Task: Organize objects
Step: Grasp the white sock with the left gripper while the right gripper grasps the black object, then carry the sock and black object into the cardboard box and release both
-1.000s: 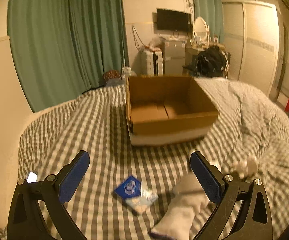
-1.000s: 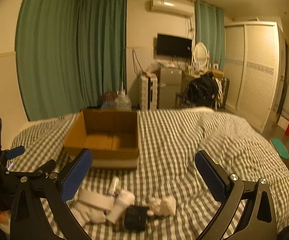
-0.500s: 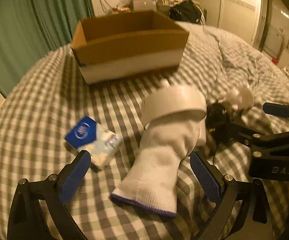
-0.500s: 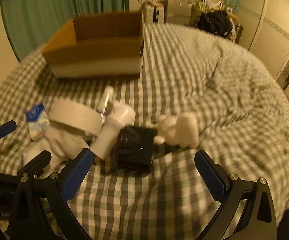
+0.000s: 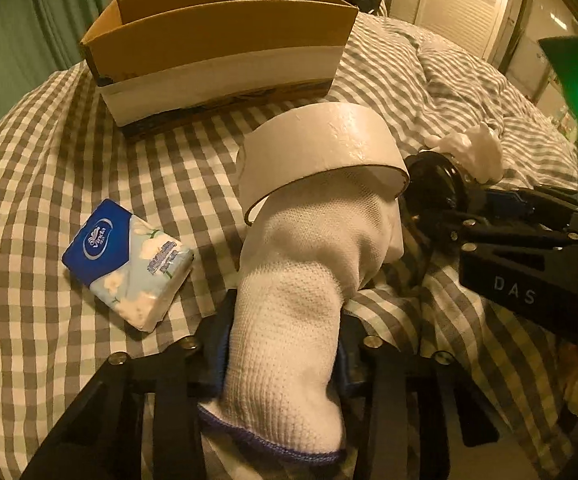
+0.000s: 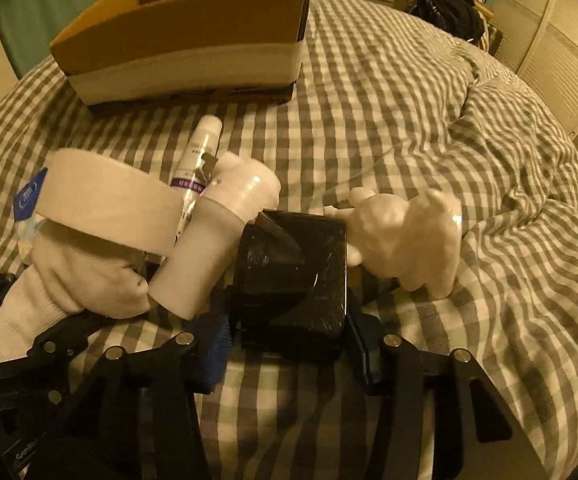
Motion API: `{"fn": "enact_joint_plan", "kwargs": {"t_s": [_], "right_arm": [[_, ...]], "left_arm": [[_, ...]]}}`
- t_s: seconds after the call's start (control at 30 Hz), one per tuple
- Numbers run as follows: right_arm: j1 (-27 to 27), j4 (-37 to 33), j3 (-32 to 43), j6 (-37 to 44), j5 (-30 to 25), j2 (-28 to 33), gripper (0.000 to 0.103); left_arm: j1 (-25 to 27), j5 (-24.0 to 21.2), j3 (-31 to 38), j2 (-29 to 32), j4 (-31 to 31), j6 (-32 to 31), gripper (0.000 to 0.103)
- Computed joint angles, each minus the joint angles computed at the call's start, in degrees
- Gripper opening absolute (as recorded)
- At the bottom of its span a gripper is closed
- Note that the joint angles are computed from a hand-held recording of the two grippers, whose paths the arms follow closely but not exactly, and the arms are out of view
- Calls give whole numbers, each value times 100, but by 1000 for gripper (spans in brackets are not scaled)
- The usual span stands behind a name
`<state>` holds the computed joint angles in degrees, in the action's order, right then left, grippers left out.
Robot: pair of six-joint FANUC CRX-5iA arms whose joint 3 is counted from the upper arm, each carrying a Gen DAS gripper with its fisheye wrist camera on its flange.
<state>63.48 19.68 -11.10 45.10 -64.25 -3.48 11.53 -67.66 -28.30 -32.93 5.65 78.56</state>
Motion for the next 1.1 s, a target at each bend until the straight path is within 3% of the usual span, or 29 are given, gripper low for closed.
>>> {"fn": "enact_joint_plan", "kwargs": {"t_s": [0.33, 0.6, 0.8, 1.0, 1.1], "right_arm": [[334, 636, -341, -647, 89, -521, 45], [804, 1104, -514, -1067, 75, -916, 44], [1063, 1322, -574, -1278, 9, -1164, 44], [1440, 1485, -659, -1378, 154, -1585, 44], [1546, 1049, -527, -906, 452, -1760, 44]], "left_arm": [[178, -369, 45, -626, 184, -135, 31], [598, -670, 117, -1193, 597, -632, 30], [384, -811, 389, -1137, 140, -622, 30], [535, -835, 438, -1086, -188, -586, 30], [773, -845, 374, -1023, -24, -721, 30]]}}
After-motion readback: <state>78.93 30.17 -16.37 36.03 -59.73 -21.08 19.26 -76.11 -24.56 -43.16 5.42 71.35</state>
